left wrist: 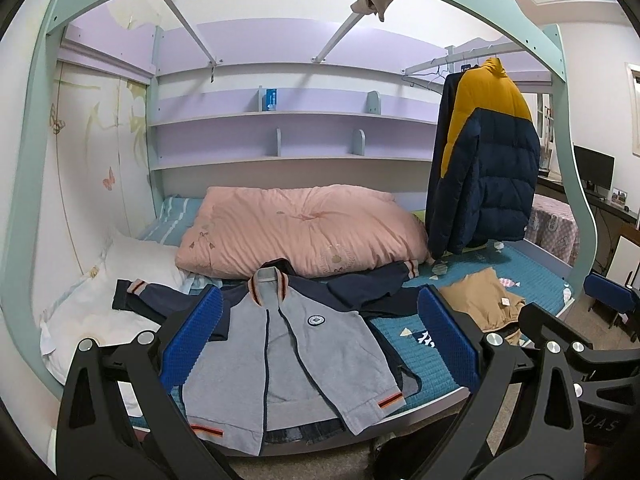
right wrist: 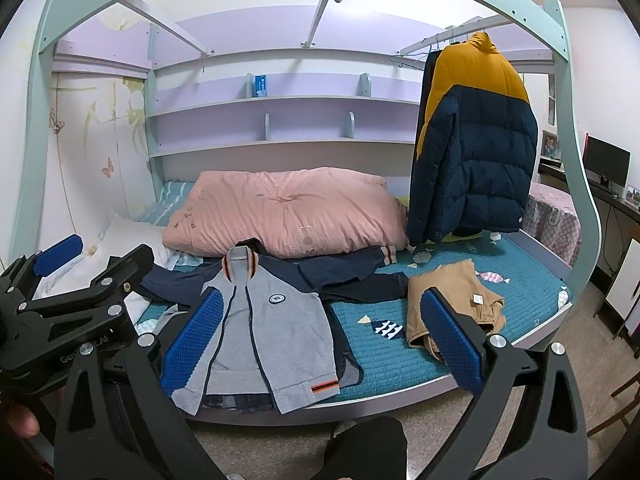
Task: Fold large clothes
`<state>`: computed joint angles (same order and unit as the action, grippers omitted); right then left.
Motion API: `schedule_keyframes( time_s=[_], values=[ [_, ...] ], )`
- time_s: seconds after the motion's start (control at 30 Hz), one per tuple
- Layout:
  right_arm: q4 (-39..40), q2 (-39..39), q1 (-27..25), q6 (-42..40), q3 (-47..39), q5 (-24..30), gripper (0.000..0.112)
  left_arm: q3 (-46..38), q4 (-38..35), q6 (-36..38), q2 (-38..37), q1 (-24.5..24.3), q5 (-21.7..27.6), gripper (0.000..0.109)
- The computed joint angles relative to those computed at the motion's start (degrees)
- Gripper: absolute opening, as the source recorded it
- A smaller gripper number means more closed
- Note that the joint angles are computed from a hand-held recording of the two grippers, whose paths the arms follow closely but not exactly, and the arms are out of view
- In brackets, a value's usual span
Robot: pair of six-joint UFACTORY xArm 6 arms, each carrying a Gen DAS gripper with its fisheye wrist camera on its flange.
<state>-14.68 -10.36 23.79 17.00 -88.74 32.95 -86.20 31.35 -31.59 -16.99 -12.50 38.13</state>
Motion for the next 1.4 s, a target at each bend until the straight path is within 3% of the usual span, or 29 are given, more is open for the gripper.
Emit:
schedule_keyframes(
  time_s=[0.97,1.4],
  values=[
    [0.17,-0.49,-0.19,0.11,0.57,-0.07,0.095,1.34,2.01,-2.01,-0.57,-0.29,-1.79,0.098],
    [-0.21,-0.5,-0.12,0.45,0.52,0.03,0.095,0.01,2.89,-2.86,-0.13,-1.24,-0.4,0.098]
  ],
)
